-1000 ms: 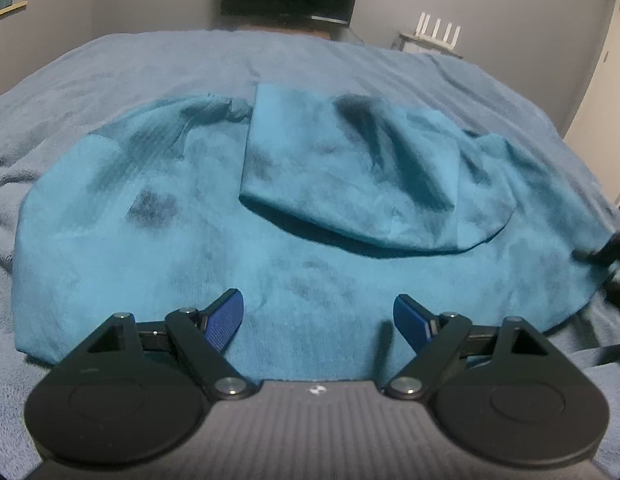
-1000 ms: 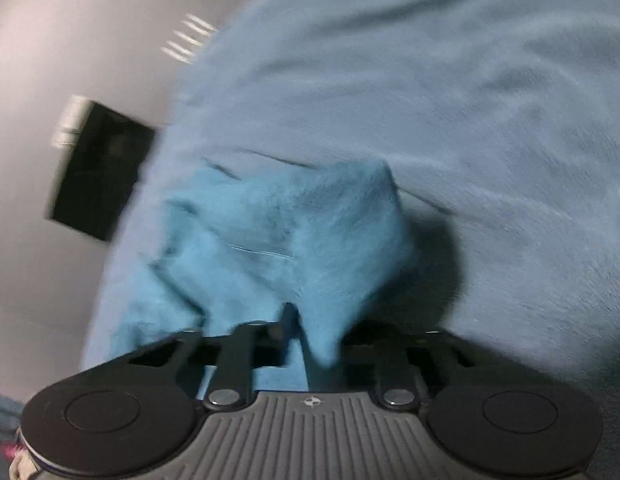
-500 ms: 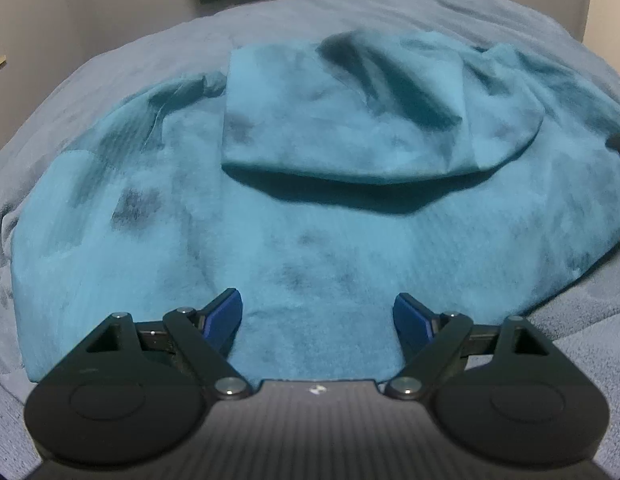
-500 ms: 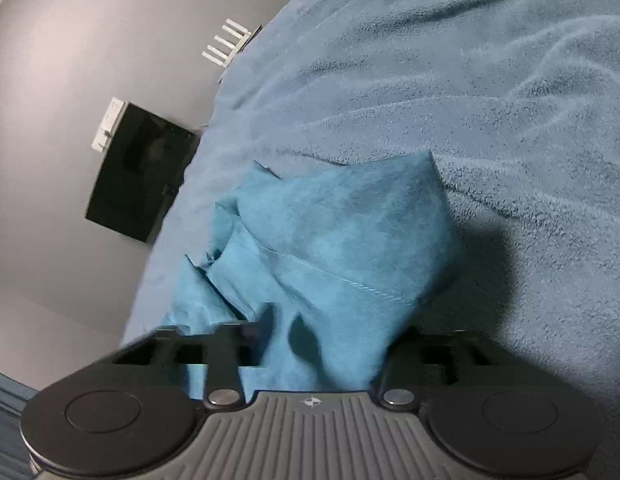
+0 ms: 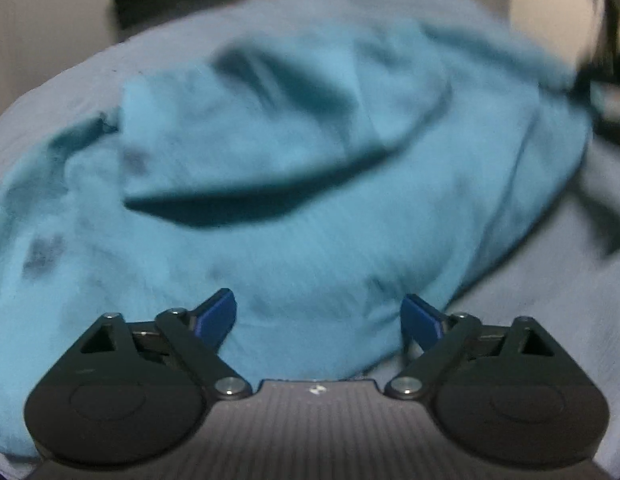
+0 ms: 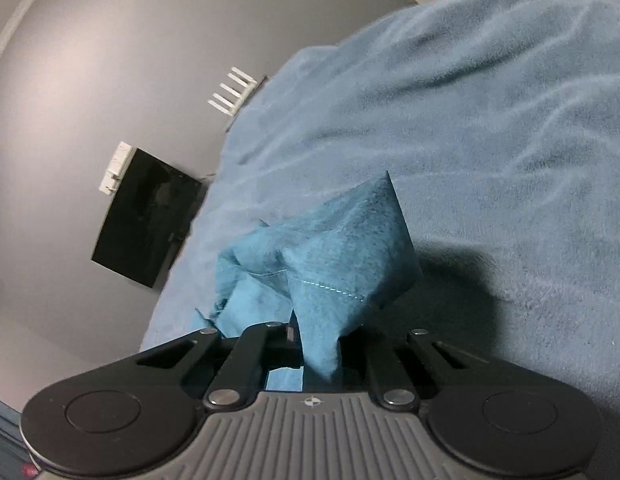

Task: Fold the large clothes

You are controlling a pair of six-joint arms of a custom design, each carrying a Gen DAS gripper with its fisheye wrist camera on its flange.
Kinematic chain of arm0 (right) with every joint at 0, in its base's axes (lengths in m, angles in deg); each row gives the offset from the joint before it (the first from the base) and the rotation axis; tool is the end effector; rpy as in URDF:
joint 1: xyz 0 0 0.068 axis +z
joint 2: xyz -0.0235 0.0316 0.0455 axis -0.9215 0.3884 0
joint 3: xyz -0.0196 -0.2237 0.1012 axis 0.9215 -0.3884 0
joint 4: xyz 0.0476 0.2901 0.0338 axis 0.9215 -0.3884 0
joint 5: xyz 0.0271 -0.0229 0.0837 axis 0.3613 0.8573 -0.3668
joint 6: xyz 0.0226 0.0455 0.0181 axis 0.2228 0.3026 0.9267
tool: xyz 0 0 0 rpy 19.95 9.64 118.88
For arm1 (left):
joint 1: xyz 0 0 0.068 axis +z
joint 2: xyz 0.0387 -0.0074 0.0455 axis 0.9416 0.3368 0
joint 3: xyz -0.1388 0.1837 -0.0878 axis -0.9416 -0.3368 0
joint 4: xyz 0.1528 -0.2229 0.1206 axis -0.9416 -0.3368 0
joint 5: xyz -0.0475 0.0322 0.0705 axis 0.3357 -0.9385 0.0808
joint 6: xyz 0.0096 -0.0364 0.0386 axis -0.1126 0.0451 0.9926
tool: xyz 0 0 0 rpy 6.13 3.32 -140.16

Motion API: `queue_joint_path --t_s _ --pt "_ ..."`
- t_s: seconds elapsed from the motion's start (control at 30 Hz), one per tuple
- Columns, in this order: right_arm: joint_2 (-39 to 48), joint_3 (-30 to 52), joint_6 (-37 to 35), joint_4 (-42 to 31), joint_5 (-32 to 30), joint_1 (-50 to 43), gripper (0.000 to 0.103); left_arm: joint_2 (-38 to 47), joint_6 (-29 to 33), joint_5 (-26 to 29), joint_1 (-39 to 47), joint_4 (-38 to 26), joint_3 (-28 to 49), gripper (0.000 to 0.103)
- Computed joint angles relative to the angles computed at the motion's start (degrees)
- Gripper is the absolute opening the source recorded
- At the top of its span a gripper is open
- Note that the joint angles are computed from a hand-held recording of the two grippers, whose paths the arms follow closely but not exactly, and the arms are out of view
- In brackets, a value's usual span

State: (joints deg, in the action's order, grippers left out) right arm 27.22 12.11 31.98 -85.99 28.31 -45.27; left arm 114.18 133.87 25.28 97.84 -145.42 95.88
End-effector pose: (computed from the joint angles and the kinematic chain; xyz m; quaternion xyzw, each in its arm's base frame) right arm 0.2377 0.0744 0.2035 0.5457 0.6537 0.2110 0.4799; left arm 0.3216 0.1473 0.2845 0.3395 0.8873 -0.0559 0.3072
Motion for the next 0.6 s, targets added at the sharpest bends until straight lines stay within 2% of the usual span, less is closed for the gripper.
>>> queue_joint_path --t_s 0.07,0.1,0.17,0.2,0.23,0.3,0.33,0.5,0.6 --pt "2.2 0.2 2.17 1.38 -1.58 -0.7 0.013 -2.89 2.26 -0.65 -0.63 2.74 -3.63 0.093" --pt "4.08 0.97 2.65 2.17 -1.68 -0.9 0.016 -2.76 3.09 0.35 -0.27 2.13 -3.31 0.093" --pt "5.27 1.83 3.41 1.95 -2.05 -1.21 0.026 -1.59 2.81 3.9 1.23 -0.29 -0.72 0.093" --pt "5.9 1.92 4.06 2.34 -2.0 -1.22 0.037 -0.68 2.32 6.94 2.35 -2.28 1.34 0.093" --pt "6.26 1.99 4.93 2.6 -2.2 -1.22 0.043 0.26 1.05 10.77 3.51 -4.02 3.7 0.093" --pt "6.94 1.76 5.66 3.65 -2.48 -1.05 0.045 1.67 -3.68 16.31 4.71 -4.47 6.96 0.093" --pt "8.08 2.08 5.62 4.36 -2.74 -1.08 0.045 2.01 -7.79 17.03 4.25 -2.54 7.73 0.093" --pt "12.65 3.5 5.17 7.28 -5.67 -2.5 0.046 6.04 -23.95 13.25 -0.77 4.13 12.62 0.093" --pt "14.25 3.57 3.99 9.69 -6.29 -3.22 0.046 5.09 -26.85 10.79 -3.77 9.24 10.32 0.093"
